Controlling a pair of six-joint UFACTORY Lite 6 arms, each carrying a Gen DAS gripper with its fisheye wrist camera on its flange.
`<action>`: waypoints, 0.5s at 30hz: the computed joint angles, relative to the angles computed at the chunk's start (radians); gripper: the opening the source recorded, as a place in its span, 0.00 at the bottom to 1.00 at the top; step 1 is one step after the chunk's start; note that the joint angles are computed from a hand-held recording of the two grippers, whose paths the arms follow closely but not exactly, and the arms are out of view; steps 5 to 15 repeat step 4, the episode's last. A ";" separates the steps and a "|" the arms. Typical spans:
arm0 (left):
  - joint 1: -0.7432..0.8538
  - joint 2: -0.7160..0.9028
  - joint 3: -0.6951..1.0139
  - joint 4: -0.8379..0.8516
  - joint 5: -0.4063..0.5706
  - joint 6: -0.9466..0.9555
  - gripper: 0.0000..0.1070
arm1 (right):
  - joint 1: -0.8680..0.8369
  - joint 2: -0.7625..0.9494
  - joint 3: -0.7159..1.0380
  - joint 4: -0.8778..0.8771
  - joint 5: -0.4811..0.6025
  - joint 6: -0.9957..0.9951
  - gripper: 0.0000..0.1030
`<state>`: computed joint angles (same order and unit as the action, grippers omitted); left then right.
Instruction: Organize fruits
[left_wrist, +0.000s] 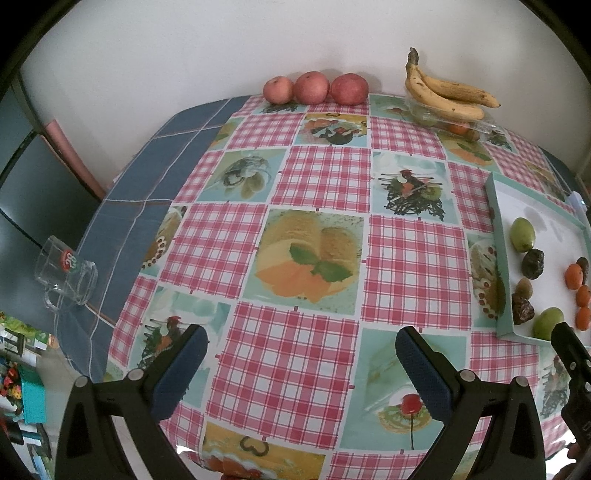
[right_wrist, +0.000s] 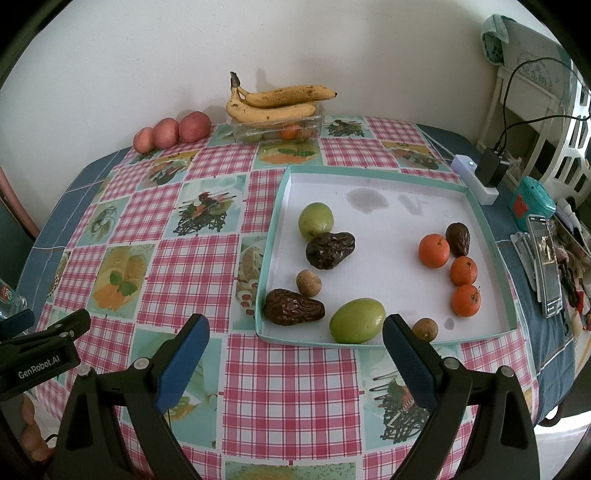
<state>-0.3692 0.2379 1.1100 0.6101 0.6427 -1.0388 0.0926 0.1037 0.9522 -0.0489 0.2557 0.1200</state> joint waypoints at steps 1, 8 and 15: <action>0.000 -0.001 0.000 -0.001 0.000 0.000 0.96 | 0.000 0.000 0.000 0.000 0.000 0.000 0.92; 0.000 0.000 0.000 0.000 0.000 0.003 0.96 | 0.000 0.001 0.001 0.000 0.001 0.000 0.92; 0.000 0.000 0.000 0.000 0.000 0.003 0.96 | 0.000 0.001 0.001 0.000 0.001 0.000 0.92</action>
